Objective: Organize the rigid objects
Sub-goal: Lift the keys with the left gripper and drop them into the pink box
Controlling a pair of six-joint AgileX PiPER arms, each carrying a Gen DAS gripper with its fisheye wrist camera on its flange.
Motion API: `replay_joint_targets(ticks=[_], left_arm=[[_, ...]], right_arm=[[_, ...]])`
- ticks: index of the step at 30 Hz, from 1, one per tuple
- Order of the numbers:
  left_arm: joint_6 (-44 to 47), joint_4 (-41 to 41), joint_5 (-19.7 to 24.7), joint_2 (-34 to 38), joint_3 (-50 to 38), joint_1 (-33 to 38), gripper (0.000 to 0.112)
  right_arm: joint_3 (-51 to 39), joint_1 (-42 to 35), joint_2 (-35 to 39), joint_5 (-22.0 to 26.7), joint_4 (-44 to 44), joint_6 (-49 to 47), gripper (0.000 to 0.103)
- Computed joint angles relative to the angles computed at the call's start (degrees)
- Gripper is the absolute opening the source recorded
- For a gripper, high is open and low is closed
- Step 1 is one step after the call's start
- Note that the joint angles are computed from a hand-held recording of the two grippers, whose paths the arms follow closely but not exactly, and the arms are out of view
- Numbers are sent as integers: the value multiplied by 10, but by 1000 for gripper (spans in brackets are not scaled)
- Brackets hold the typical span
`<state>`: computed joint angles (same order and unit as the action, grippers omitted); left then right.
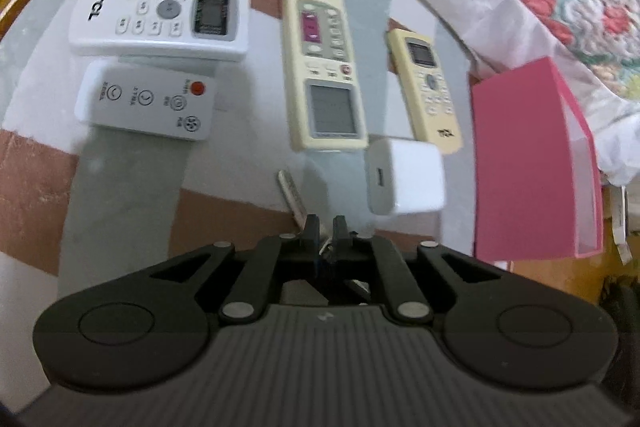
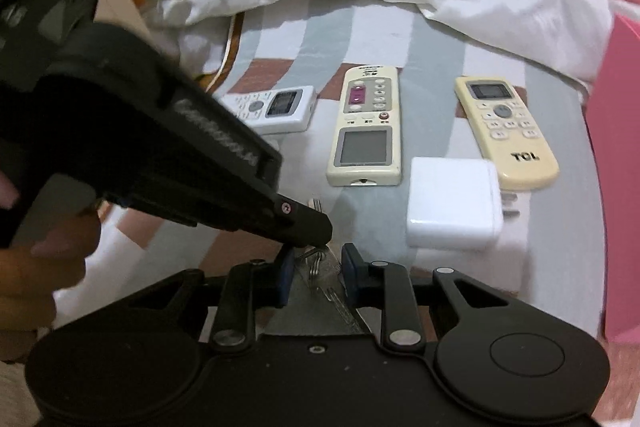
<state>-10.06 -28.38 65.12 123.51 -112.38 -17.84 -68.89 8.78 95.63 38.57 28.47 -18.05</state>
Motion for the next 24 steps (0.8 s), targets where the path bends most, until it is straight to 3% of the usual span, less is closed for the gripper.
replay_joint_targets(ticks=[3, 7, 16, 20, 24], left_arm=[[14, -8, -3, -22, 15, -8, 19], [6, -9, 29, -34, -2, -15, 54], [-21, -23, 22, -53, 23, -28, 64], [-45, -44, 11, -54, 39, -26, 64], [-61, -79, 6, -57, 50, -23, 56]], right_arm=[[3, -18, -12, 21, 27, -6, 30], [13, -19, -31, 16, 25, -9, 30], [2, -65, -48, 59, 58, 11, 30], [-3, -78, -50, 79, 72, 22, 30], [-16, -99, -51, 112, 89, 38, 30]])
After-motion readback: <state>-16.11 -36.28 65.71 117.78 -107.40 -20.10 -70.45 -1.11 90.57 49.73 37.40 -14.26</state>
